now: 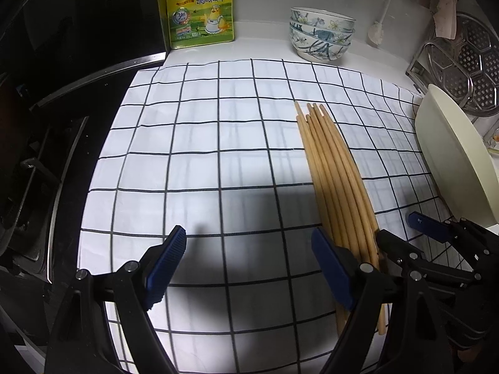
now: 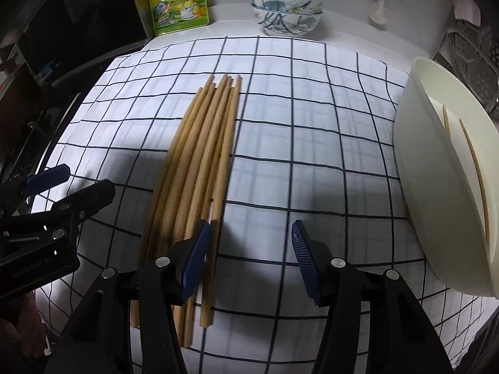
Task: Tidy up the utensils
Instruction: 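Move both open tools back to the chopstick bundle, then close the right tool on one chopstick while the left tool grasps another chopstick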
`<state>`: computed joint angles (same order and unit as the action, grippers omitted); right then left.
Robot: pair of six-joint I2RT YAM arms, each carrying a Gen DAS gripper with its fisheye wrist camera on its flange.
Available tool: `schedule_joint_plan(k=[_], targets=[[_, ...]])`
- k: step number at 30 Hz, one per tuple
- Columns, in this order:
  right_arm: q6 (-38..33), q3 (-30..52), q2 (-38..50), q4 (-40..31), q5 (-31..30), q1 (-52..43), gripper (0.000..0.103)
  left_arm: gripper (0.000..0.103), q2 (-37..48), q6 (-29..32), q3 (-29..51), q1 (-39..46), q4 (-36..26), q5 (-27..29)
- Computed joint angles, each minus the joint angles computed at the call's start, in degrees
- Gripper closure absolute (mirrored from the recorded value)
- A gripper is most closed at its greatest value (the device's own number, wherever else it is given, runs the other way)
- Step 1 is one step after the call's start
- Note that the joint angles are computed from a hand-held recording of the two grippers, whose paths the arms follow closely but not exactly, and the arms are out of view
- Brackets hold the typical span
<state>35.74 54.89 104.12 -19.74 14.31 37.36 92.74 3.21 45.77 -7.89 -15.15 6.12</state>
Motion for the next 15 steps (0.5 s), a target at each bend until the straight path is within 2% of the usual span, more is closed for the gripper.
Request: schedule_joint_plan(k=[3,15], targets=[[0.0,-1.2,-0.9,0.3,-0.2,-1.0,0.051,0.018,0.2,-0.1,-0.5,-0.8,0.8,-0.2],[1.0,-5.3,-4.5,0.3,0.1,-3.3,0.051,0.018,3.1,-0.9,0.4,-4.6,2.0,-2.4]])
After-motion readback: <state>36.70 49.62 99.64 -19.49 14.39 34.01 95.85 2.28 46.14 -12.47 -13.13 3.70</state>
